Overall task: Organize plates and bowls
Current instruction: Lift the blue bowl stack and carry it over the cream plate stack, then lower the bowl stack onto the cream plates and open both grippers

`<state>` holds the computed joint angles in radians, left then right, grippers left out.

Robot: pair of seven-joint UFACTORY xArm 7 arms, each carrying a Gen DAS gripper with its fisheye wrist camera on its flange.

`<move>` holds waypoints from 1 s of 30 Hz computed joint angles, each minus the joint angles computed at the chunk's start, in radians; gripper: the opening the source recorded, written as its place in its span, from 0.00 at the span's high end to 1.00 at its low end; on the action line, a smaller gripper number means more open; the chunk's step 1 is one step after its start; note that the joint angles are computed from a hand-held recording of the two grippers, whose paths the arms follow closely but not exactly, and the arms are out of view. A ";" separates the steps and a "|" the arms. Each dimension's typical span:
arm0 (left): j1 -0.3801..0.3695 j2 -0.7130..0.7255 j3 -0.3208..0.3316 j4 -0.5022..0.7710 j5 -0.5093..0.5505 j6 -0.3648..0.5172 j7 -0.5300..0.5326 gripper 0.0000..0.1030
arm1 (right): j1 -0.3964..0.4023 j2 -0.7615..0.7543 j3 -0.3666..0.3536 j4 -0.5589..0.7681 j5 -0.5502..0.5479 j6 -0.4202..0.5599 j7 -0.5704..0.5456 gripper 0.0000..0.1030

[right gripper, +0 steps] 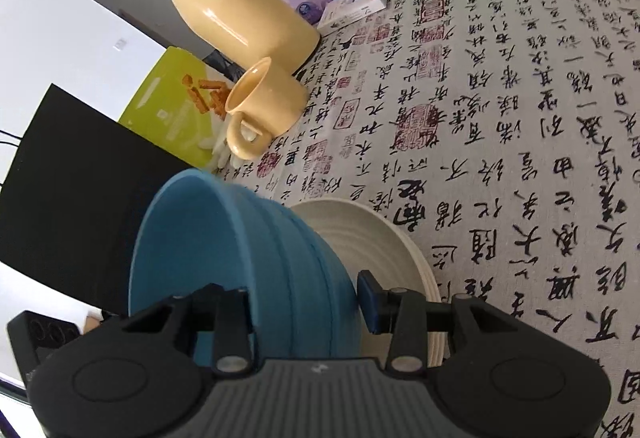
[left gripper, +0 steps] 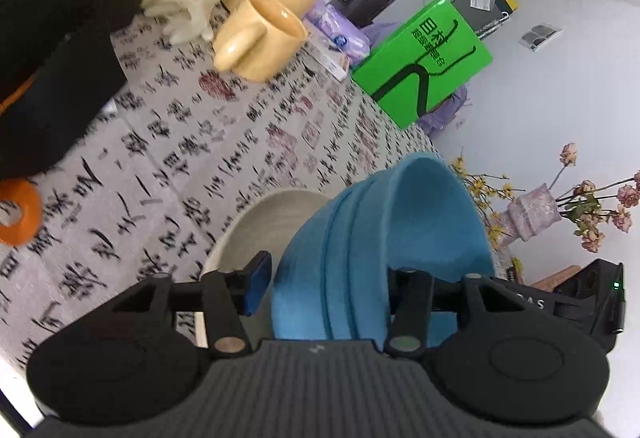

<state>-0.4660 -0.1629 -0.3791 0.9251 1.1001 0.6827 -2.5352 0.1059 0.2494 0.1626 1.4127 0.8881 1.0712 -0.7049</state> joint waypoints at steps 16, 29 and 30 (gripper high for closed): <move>-0.016 -0.034 -0.042 0.010 -0.026 0.082 0.024 0.39 | -0.016 -0.104 -0.031 -0.080 0.084 -0.009 -0.095 0.56; -0.145 -0.008 -0.139 0.126 -0.064 0.416 0.078 0.35 | -0.014 -0.348 -0.130 -0.297 0.183 0.011 -0.225 0.49; -0.161 0.005 -0.150 0.146 -0.062 0.457 0.082 0.35 | -0.012 -0.375 -0.141 -0.323 0.190 0.011 -0.245 0.48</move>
<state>-0.6266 -0.1576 -0.5295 1.0714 1.0383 1.1395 -2.4530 0.0936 -0.1259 0.0220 1.0900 1.0781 1.0819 -0.9496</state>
